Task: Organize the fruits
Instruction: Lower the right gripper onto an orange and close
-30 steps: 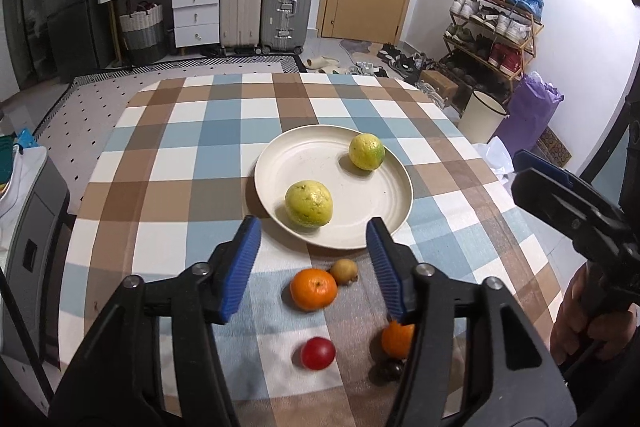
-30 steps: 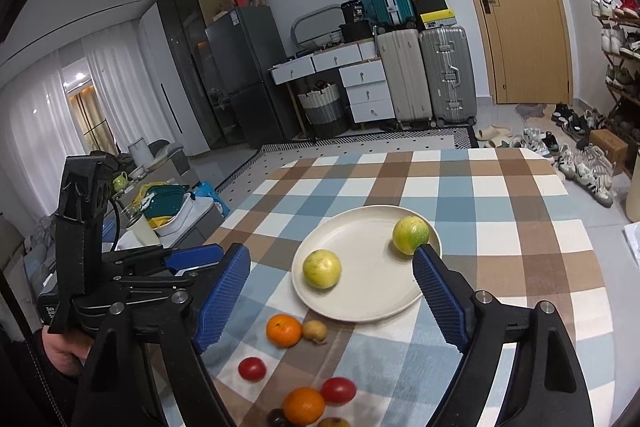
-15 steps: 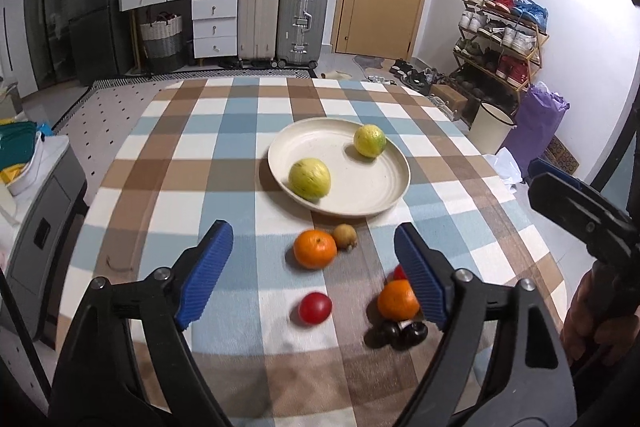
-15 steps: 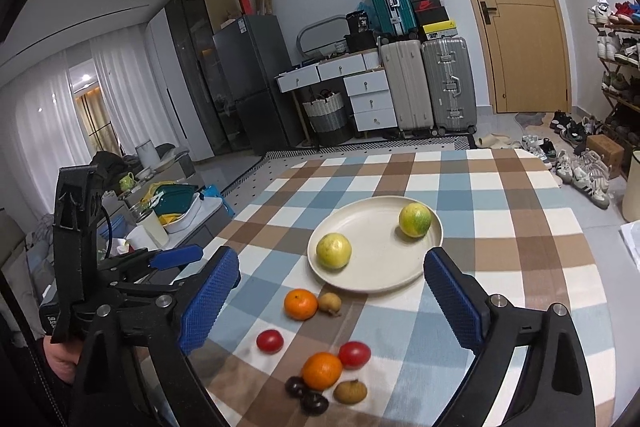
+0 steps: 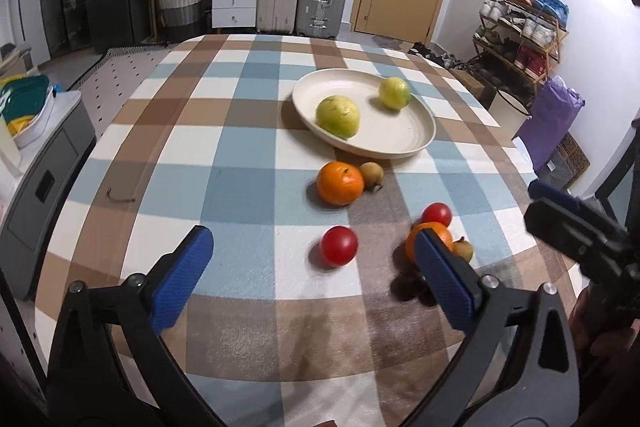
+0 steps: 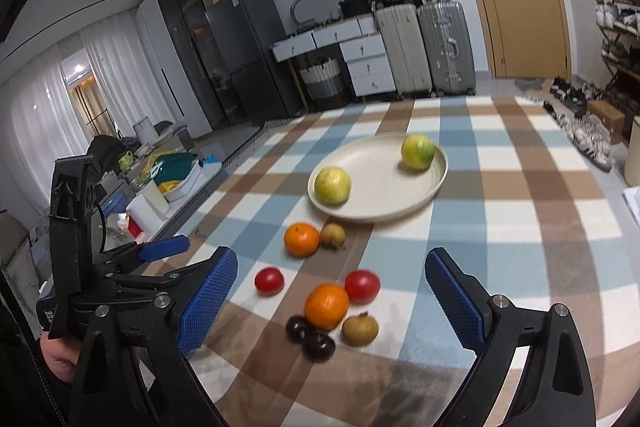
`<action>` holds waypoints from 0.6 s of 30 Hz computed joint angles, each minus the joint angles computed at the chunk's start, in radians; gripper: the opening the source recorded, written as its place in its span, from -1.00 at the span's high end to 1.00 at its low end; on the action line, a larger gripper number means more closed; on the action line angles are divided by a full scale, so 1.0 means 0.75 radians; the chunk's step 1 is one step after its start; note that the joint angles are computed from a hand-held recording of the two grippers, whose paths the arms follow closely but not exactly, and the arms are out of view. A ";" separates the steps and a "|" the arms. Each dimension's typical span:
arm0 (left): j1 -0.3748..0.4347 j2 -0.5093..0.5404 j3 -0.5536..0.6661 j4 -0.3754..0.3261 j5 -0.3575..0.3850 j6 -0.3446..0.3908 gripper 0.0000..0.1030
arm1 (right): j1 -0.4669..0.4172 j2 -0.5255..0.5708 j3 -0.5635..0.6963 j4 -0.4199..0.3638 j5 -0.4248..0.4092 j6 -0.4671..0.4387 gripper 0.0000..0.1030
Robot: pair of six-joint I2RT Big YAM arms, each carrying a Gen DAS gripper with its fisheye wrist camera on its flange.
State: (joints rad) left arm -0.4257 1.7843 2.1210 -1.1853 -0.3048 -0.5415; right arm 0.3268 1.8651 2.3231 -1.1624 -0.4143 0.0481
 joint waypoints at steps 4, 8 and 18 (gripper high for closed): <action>0.021 -0.027 -0.076 0.033 0.013 -0.013 -0.97 | 0.017 0.023 0.003 -0.041 -0.001 -0.014 -0.88; 0.046 -0.022 -0.104 0.035 0.057 -0.020 -0.97 | 0.027 0.053 0.026 -0.080 -0.001 -0.019 -0.88; 0.087 -0.024 -0.163 0.064 0.104 -0.027 -0.98 | 0.055 0.174 0.184 -0.240 0.014 -0.074 -0.88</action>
